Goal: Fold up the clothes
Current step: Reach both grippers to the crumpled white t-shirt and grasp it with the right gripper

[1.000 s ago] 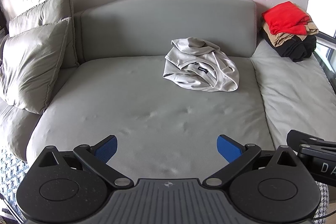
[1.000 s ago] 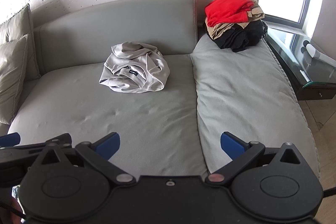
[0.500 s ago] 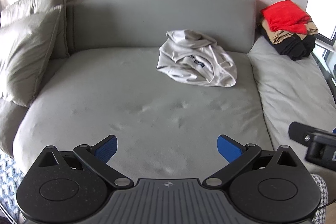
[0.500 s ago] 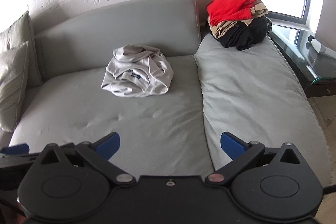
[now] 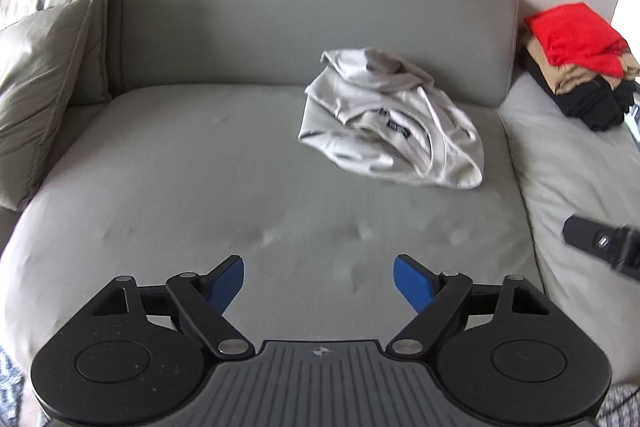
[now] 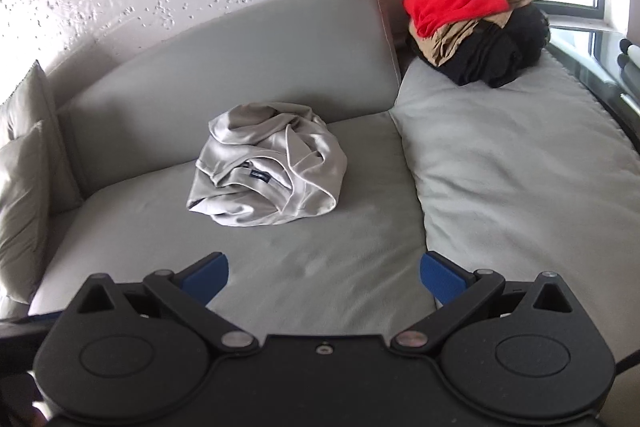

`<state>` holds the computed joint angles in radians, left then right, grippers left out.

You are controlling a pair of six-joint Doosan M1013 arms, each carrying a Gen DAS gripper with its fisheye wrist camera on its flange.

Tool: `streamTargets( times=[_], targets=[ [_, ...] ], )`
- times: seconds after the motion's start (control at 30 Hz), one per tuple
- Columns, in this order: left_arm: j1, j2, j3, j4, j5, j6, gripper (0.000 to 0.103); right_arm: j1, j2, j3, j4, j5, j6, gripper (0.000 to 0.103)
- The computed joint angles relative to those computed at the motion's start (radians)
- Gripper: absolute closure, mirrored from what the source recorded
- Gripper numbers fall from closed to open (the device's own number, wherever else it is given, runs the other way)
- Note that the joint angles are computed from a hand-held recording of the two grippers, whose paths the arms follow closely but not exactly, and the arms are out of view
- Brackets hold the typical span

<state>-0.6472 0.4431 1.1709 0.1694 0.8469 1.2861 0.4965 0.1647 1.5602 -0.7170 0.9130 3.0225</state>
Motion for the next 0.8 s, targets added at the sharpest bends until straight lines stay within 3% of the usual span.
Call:
streamTargets(
  times=[0.2, 0.27, 0.33, 0.4, 0.6, 0.8],
  targets=[
    [0.014, 0.076, -0.096, -0.111, 0.044, 0.079, 0.011, -0.029, 0.044, 0.007, -0.102, -0.063, 0.069, 0.001],
    [0.017, 0.092, -0.111, -0.133, 0.038, 0.095, 0.020, -0.045, 0.063, -0.003, -0.102, -0.073, 0.052, 0.010],
    [0.015, 0.105, -0.125, -0.117, 0.036, 0.081, 0.029, -0.069, 0.079, -0.008, -0.067, -0.103, 0.014, 0.037],
    [0.015, 0.124, -0.148, -0.101, 0.047, 0.056, 0.034, -0.091, 0.097, -0.014, -0.031, -0.122, -0.015, 0.049],
    [0.024, 0.174, -0.213, -0.097, 0.102, 0.026, 0.035, -0.145, 0.140, -0.007, 0.034, -0.220, -0.052, 0.060],
    [0.025, 0.186, -0.219, -0.076, 0.087, 0.040, 0.034, -0.171, 0.183, -0.011, -0.001, -0.269, 0.034, 0.060]
  ],
)
